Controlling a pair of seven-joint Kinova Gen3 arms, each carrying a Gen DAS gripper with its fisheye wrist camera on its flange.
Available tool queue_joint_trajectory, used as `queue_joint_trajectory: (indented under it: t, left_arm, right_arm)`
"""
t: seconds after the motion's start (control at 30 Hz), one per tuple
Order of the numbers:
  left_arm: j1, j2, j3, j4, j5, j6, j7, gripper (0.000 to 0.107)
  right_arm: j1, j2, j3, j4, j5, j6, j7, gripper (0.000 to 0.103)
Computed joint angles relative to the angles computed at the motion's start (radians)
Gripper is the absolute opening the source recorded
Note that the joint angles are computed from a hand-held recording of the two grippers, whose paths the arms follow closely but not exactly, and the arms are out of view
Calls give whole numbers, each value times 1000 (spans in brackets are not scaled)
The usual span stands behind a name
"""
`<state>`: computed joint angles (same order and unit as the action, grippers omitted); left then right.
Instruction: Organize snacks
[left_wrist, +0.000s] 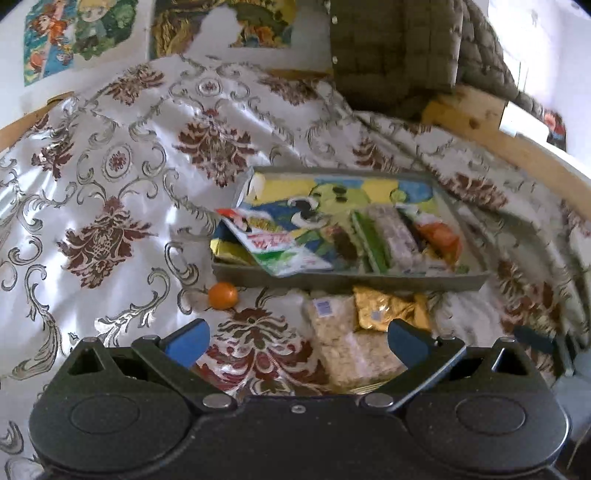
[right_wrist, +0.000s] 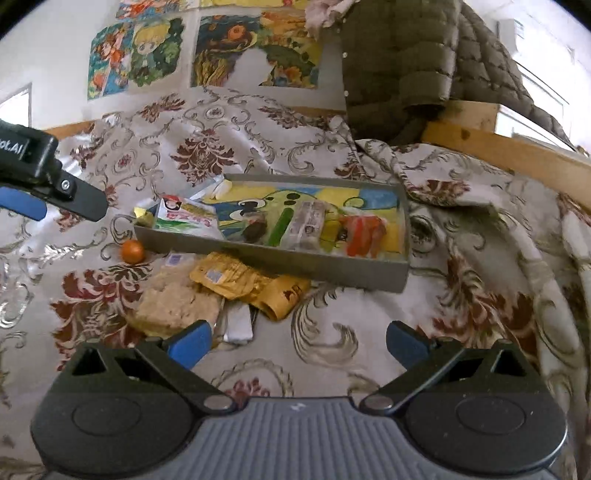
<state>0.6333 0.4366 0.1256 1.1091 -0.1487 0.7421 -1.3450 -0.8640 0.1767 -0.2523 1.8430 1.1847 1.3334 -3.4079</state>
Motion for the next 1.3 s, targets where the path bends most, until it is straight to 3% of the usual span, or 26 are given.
queue_joint_trajectory:
  t: [0.13, 0.33, 0.63, 0.93, 1.17, 1.3]
  left_arm:
    - [-43, 43, 35, -45, 55, 40, -75, 102]
    - [-96, 109, 68, -99, 163, 82, -178, 102]
    - [-138, 232, 101, -238, 286, 159, -275, 102]
    - [-172, 302, 140, -311, 436, 207, -396, 77]
    - [-176, 343, 129, -357, 471, 246, -390, 73]
    - [-171, 375, 127, -417, 472, 302, -414, 81]
  right_arm:
    - [37, 8, 21, 6, 38, -74, 36, 103]
    - [132, -43, 45, 70, 105, -281, 2, 102]
    - [283, -138, 56, 170, 124, -563, -76, 91]
    - [384, -165, 62, 221, 193, -745, -207, 71]
    - [426, -151, 77, 235, 270, -852, -301, 76]
    - [427, -128, 76, 218, 276, -856, -288, 83]
